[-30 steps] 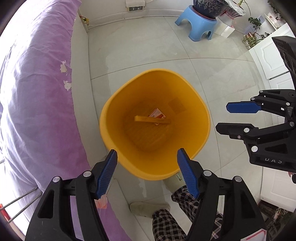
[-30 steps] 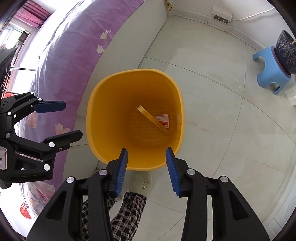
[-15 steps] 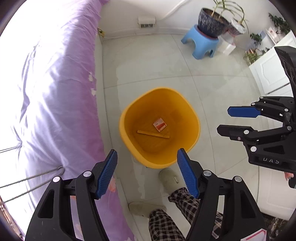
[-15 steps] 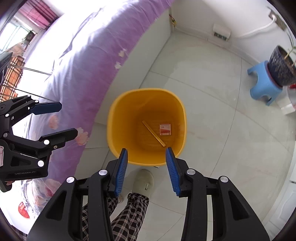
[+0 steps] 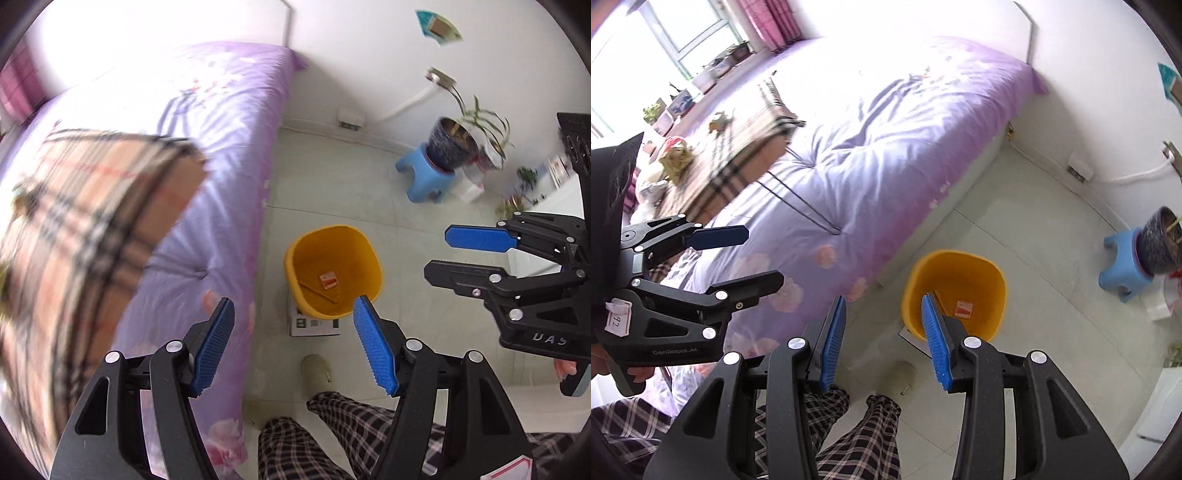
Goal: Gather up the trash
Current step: 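Move both open tools back toward the plaid blanket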
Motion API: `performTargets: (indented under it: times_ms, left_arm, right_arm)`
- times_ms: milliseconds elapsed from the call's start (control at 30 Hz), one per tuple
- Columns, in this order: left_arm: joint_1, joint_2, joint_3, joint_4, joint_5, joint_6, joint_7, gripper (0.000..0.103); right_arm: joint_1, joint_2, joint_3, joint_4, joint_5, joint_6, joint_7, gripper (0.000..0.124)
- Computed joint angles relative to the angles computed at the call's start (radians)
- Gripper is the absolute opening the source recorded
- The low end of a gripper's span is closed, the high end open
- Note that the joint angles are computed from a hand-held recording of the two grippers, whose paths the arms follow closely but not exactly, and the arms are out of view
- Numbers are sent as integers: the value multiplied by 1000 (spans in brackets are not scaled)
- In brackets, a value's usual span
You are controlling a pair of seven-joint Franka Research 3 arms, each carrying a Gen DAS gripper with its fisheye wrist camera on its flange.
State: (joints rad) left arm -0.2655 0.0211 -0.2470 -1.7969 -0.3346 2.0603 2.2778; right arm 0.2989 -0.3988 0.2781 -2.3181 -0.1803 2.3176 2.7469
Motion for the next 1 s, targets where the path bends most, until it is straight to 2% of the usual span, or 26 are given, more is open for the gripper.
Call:
performTargets:
  times_ms: [100,200,433,633,767,900,1000]
  left_arm:
    - [24,-60,26,-28,26,19,-44,67]
    - [50,-98,57,-31,49,18,-113,67]
    - [117,-117,117,-57,48,76,-194,68]
    - [178,-77,144,-38,14,137,-207,68]
    - [210,-52,148,-37,8,196,-268,69]
    - [234,-17,143,-20,54,236,-375,72]
    - [247,14,138,2,85,252,-410,74]
  right_arm:
    - [10,61,7,117,-25,-27,-51,44]
    - [27,142,18,265,-96,-100,-112,46]
    - [88,309,-23,465,-181,-36,-171,48]
    - [146,441,-86,595,-231,92,-163,48]
    - [194,556,-129,722,-224,87,-210,48]
    - [230,654,-175,838,-201,77,-261,49]
    - [251,726,-204,936,-169,45,-302,51]
